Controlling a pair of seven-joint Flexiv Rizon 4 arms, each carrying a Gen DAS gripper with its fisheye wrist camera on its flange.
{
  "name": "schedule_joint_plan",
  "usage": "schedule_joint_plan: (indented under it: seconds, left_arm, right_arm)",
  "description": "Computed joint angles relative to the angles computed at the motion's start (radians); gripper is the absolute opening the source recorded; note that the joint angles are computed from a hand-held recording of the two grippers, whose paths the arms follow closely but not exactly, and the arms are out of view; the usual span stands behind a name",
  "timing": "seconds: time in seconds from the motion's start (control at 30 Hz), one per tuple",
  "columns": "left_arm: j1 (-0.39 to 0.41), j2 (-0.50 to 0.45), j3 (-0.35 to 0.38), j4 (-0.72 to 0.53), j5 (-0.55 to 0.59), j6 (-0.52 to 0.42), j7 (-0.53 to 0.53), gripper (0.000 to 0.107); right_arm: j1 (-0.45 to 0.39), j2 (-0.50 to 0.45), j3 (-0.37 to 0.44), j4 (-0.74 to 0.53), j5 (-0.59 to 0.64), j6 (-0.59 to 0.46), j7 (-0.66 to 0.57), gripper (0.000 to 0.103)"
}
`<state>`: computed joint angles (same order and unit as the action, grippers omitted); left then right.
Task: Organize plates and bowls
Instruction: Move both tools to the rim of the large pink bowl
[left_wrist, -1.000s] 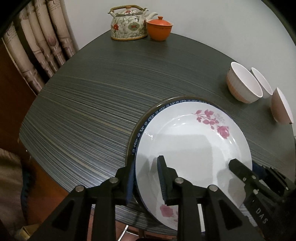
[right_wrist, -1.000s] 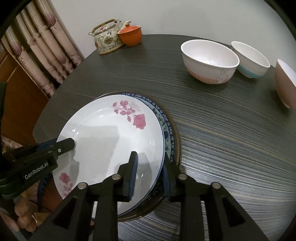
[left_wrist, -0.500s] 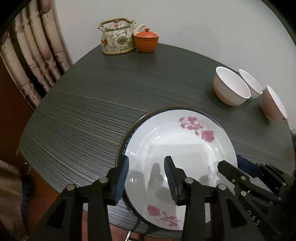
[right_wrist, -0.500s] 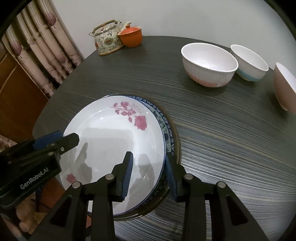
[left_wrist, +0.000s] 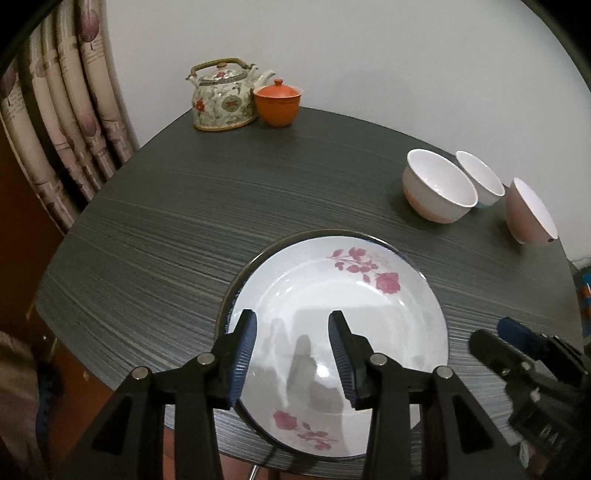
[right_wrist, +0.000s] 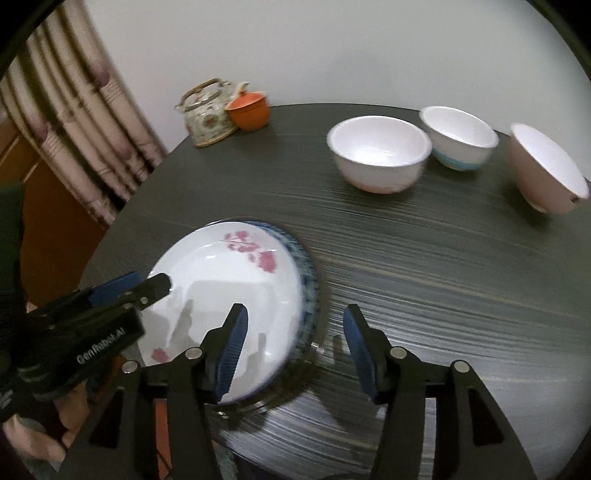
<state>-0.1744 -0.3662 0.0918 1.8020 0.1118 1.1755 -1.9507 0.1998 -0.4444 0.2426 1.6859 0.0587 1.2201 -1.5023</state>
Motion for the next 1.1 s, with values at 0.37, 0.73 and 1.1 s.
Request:
schedule_joint_plan:
  seconds: [0.37, 0.73, 1.1]
  left_arm:
    - [-0.045, 0.007, 0.032, -0.022, 0.089, 0.004, -0.046, 0.046]
    - [-0.039, -0.049, -0.072, -0.194, -0.031, -0.196, 0.089, 0.047]
    - [-0.124, -0.337, -0.115, -0.733, -0.068, -0.479, 0.242, 0.047]
  right_arm:
    - [-0.077, 0.049, -0.05, 0.021, 0.036, -0.055, 0.059, 0.052]
    - [-0.2, 0.056, -0.074, -0.049, 0.147, -0.13, 0.058, 0.052]
    - [-0.296, -0.037, -0.119, -0.273, 0.168, -0.318, -0.01, 0.052]
